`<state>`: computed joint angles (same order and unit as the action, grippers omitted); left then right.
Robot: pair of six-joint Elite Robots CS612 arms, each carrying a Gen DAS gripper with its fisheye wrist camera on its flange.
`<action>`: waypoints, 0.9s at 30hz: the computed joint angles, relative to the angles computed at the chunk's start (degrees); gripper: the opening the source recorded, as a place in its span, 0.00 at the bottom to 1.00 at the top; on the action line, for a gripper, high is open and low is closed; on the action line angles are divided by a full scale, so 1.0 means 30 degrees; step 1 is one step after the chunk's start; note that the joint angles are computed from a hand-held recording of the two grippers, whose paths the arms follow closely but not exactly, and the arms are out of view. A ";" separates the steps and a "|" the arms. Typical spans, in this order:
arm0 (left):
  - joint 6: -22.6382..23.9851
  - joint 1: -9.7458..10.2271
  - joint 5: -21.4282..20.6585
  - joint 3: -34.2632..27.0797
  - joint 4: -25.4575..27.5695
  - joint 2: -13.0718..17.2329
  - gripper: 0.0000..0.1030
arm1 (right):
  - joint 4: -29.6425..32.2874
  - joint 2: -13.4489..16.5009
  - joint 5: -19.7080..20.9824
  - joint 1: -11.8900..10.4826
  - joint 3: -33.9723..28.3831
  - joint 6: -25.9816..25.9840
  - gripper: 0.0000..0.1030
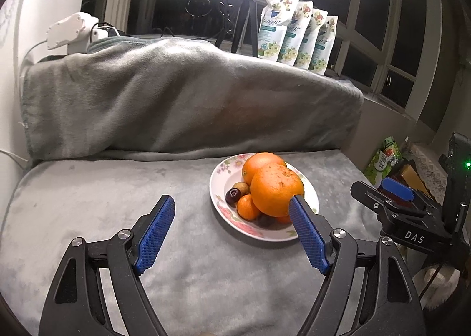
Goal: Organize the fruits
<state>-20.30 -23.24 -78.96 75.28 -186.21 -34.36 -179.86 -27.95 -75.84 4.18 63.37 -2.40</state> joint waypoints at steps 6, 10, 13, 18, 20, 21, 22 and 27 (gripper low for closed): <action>-0.0031 -0.0120 0.0378 0.0524 -0.0364 -0.0259 0.78 | -0.0647 -0.0321 -0.0985 0.0209 0.0632 -0.0316 1.00; 0.0123 -0.0262 0.0989 0.0686 -0.0216 -0.0360 0.78 | -0.1052 -0.0468 -0.1157 0.0284 0.0902 -0.0485 1.00; 0.0208 -0.0311 0.1188 0.0779 -0.0195 -0.0403 0.78 | -0.1369 -0.0537 -0.1282 0.0333 0.1020 -0.0610 1.00; 0.0308 -0.0397 0.1541 0.0865 -0.0192 -0.0476 0.78 | -0.1461 -0.0572 -0.1284 0.0357 0.1065 -0.0605 1.00; 0.0349 -0.0428 0.1691 0.0898 -0.0224 -0.0497 0.78 | -0.1479 -0.0563 -0.1337 0.0362 0.1052 -0.0589 1.00; 0.0342 -0.0437 0.1729 0.0916 -0.0235 -0.0506 0.78 | -0.1469 -0.0583 -0.1376 0.0379 0.1067 -0.0548 1.00; 0.0337 -0.0438 0.1745 0.0915 -0.0226 -0.0509 0.78 | -0.1428 -0.0586 -0.1385 0.0384 0.1057 -0.0519 1.00; 0.0328 -0.0459 0.1801 0.0906 -0.0156 -0.0523 0.78 | -0.1432 -0.0606 -0.1367 0.0368 0.1098 -0.0487 1.00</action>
